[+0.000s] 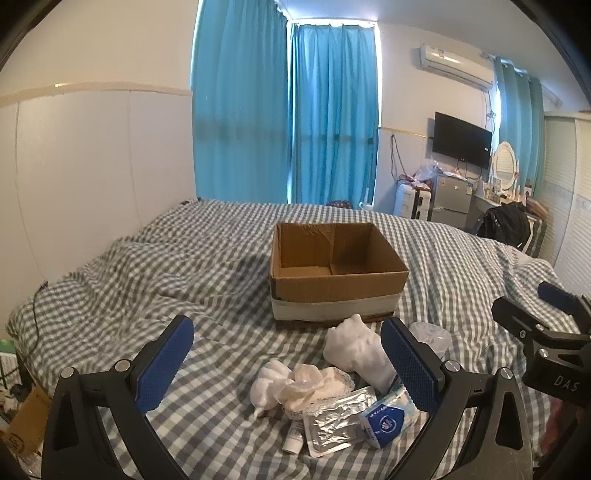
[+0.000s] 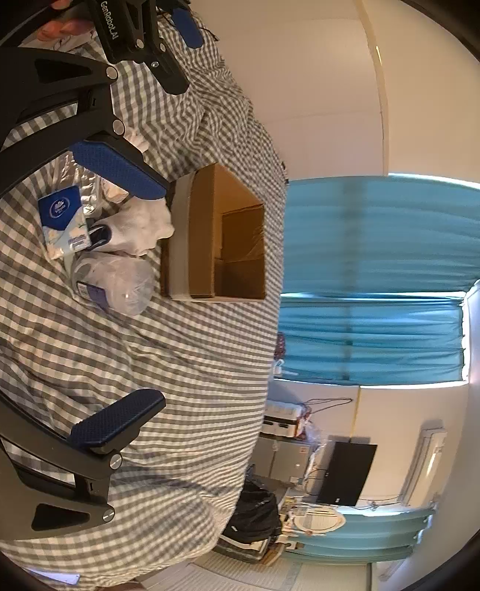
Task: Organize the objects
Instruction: 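Move both tools toward the pile of items beside the box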
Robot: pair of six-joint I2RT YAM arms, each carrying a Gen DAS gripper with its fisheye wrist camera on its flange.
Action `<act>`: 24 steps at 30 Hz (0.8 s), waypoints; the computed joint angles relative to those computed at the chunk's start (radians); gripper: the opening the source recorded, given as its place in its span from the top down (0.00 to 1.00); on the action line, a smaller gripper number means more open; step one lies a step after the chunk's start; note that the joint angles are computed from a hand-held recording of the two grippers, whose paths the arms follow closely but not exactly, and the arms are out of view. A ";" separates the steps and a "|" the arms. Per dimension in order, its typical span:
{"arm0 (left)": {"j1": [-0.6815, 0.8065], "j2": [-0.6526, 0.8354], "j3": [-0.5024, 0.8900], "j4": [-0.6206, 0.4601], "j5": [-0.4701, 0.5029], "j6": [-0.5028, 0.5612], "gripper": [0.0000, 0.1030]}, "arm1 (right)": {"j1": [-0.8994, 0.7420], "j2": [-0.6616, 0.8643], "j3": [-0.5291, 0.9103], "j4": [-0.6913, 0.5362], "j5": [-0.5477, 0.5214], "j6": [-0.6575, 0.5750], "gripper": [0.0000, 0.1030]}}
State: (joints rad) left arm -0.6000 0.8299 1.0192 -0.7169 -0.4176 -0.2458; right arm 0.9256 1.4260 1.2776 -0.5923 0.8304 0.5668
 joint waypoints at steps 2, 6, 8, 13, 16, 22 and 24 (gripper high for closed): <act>0.005 0.001 0.003 -0.008 0.002 0.000 0.00 | 0.005 0.005 0.010 -0.006 0.003 0.001 0.00; 0.017 0.000 0.005 -0.014 0.011 -0.003 0.00 | 0.008 0.013 0.021 -0.017 -0.001 0.001 0.00; 0.017 0.000 0.003 -0.012 0.004 -0.001 0.00 | 0.008 0.013 0.023 -0.017 -0.003 -0.002 0.00; 0.028 0.003 -0.010 0.004 0.010 -0.010 0.00 | 0.001 0.012 0.009 -0.003 -0.015 -0.005 0.00; 0.023 0.011 -0.014 0.011 0.004 -0.013 0.00 | -0.012 0.009 -0.008 0.011 -0.033 -0.005 0.00; -0.002 0.022 -0.021 0.011 -0.018 -0.018 0.00 | -0.030 -0.004 -0.033 0.022 -0.058 0.004 0.00; -0.008 0.026 -0.017 0.009 -0.026 -0.017 0.00 | -0.032 -0.006 -0.036 0.018 -0.061 0.007 0.00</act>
State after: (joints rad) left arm -0.6083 0.8560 1.0024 -0.7079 -0.4437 -0.2624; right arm 0.8940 1.4198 1.2419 -0.5738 0.7693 0.5739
